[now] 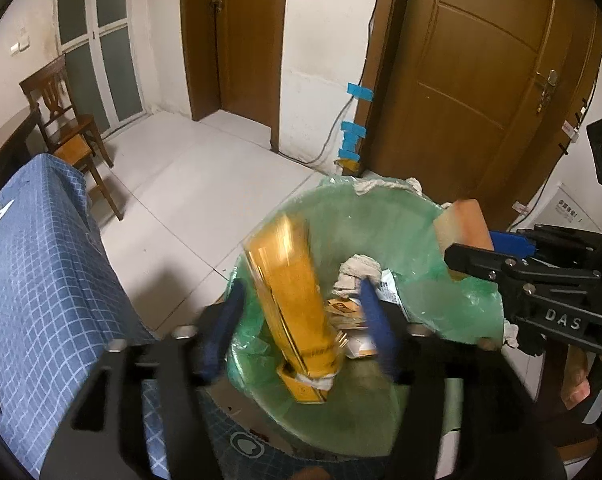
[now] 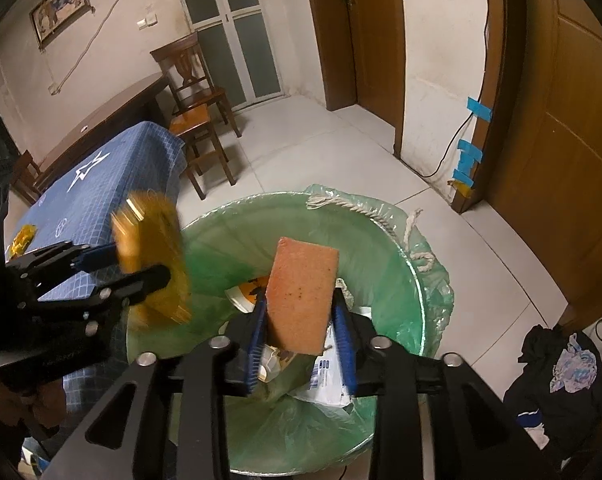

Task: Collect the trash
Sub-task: 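Open both grippers to drop the wrapper and sponge into the bin, then move both grippers back to the table and lower the left onto the green scouring pad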

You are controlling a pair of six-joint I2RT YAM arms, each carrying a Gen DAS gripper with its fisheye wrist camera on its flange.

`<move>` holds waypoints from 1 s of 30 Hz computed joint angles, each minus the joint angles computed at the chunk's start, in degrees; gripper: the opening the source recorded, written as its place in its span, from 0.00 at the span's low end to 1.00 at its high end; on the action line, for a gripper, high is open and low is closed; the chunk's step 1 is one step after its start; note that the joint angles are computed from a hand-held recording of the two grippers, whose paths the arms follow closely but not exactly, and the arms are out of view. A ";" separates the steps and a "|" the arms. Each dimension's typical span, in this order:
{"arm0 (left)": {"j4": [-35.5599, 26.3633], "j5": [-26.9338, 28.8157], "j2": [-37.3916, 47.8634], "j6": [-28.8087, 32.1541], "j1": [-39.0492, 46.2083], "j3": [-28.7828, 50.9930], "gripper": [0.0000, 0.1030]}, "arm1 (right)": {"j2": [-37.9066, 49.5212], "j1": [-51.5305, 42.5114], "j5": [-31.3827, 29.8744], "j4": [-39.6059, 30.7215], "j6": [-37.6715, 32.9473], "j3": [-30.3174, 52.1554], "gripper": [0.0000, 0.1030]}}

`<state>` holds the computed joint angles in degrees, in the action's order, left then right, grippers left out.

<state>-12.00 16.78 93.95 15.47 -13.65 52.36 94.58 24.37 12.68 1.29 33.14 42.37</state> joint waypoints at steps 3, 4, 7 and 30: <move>-0.37 0.40 -0.13 -0.38 0.62 0.36 0.70 | -0.64 0.16 0.25 0.73 0.76 -1.28 0.54; -0.36 0.46 -0.15 -0.31 0.86 0.36 0.71 | -0.90 0.27 0.36 0.93 1.03 -1.73 0.55; -0.39 0.52 -0.72 -0.29 1.52 0.14 0.71 | -1.68 0.70 0.70 1.76 1.80 -3.10 0.57; -11.35 17.28 -25.43 19.53 31.52 -12.68 0.77 | -4.07 35.28 31.33 -0.86 13.01 0.31 0.82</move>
